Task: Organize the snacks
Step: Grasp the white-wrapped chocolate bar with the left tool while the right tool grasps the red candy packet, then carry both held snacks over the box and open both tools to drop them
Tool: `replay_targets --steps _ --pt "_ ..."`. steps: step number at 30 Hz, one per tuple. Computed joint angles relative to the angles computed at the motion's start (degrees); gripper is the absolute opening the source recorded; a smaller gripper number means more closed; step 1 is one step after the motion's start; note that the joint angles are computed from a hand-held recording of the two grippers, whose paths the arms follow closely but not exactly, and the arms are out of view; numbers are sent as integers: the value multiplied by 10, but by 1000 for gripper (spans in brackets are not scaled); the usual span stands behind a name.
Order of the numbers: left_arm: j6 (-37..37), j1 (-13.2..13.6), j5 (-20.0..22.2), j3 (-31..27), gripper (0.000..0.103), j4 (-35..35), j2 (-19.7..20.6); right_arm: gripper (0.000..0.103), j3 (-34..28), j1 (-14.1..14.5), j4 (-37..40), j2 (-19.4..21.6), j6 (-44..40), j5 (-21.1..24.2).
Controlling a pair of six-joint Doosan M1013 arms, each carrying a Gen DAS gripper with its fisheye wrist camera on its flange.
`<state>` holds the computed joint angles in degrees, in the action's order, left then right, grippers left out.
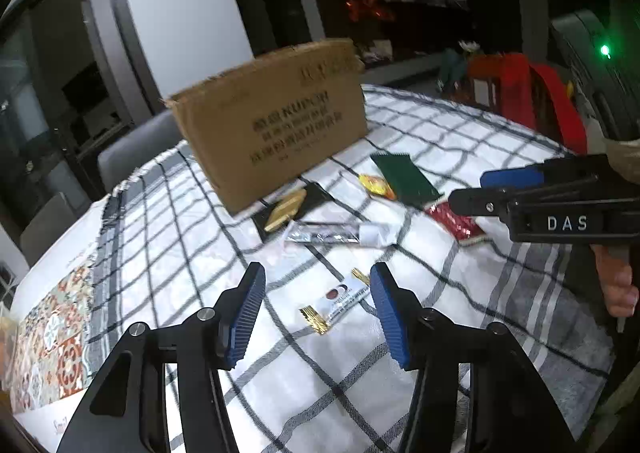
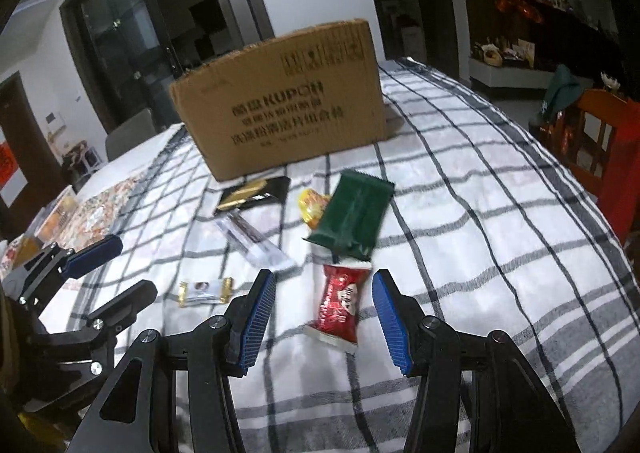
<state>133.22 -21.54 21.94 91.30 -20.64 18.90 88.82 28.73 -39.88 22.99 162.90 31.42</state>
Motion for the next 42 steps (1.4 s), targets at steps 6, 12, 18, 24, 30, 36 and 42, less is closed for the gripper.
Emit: replay_targets --steps 6,12,18,24,30,36,42 --pt "22 1 42 -20 49 5 21 51 -9 -5 39 12 -35 8" --pt "39 3 51 -28 49 -3 32 49 -14 -6 50 18 -45 19" --pt "34 4 78 -42 48 0 45 43 -19 -9 60 23 -54 23" --pt "13 7 112 -61 43 -1 59 40 -24 -10 65 28 -59 24" --pt "-19 8 132 -68 24 2 62 31 -26 -13 83 29 -72 21" --pt "-67 5 126 -67 21 12 55 26 -23 -14 83 28 -74 17" --pt "-88 1 125 -67 20 3 48 24 -17 -11 68 22 -67 12"
